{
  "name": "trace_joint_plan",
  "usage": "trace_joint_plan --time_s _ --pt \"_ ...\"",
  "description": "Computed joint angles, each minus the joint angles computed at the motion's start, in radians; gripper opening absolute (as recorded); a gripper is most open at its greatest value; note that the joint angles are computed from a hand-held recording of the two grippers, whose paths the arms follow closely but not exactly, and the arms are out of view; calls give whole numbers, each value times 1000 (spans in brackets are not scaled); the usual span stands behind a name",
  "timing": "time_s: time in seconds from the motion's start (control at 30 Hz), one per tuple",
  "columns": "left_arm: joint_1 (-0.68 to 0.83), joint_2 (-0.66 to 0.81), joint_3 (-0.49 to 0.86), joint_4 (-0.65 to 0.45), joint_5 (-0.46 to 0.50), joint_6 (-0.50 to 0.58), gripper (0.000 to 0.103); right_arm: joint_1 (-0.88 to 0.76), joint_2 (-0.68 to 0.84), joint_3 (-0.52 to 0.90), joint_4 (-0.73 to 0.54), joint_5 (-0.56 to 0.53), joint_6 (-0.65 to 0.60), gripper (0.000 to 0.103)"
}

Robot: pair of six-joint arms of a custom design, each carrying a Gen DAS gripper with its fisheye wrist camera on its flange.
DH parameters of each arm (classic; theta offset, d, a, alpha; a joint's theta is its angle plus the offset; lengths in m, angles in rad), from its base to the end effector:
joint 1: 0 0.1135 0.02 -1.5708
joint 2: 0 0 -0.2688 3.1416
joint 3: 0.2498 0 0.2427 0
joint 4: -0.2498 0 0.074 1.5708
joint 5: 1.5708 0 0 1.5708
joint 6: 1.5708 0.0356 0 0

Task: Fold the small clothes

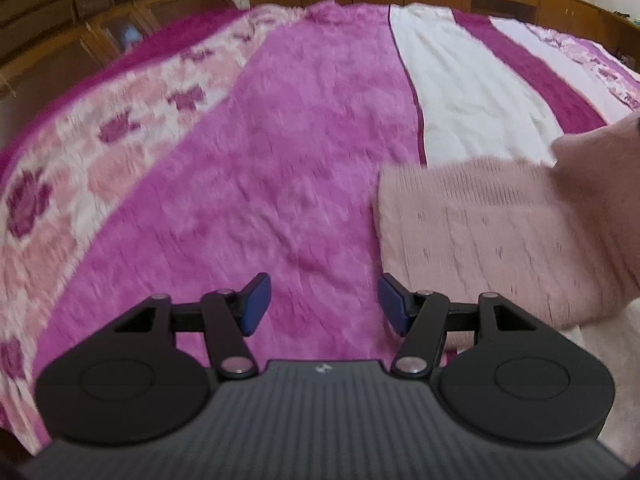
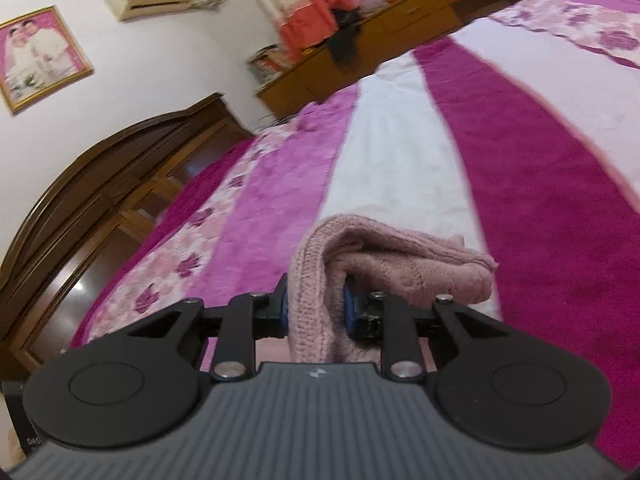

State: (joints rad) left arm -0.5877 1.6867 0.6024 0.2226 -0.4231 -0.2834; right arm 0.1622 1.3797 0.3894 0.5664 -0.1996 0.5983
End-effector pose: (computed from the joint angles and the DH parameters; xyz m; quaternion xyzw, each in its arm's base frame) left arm 0.2439 -0.1450 0.1199 0.0669 0.9174 0.0353 0.3908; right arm 0.2430 0.0469 0.1689 0.1280 0.8278 0.2781 0.4702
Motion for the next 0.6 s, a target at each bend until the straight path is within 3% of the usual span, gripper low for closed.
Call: trace_joint_plan --time_s 0.23,0.43,0.6 --pt "28 -26 -7 60 19 67 61 257 164 216 -111 127 12 28" --pt "74 58 -60 152 76 13 61 412 419 381 -116 238 50 28" --pt "126 84 -111 224 104 21 61 474 554 488 -117 257 77 28"
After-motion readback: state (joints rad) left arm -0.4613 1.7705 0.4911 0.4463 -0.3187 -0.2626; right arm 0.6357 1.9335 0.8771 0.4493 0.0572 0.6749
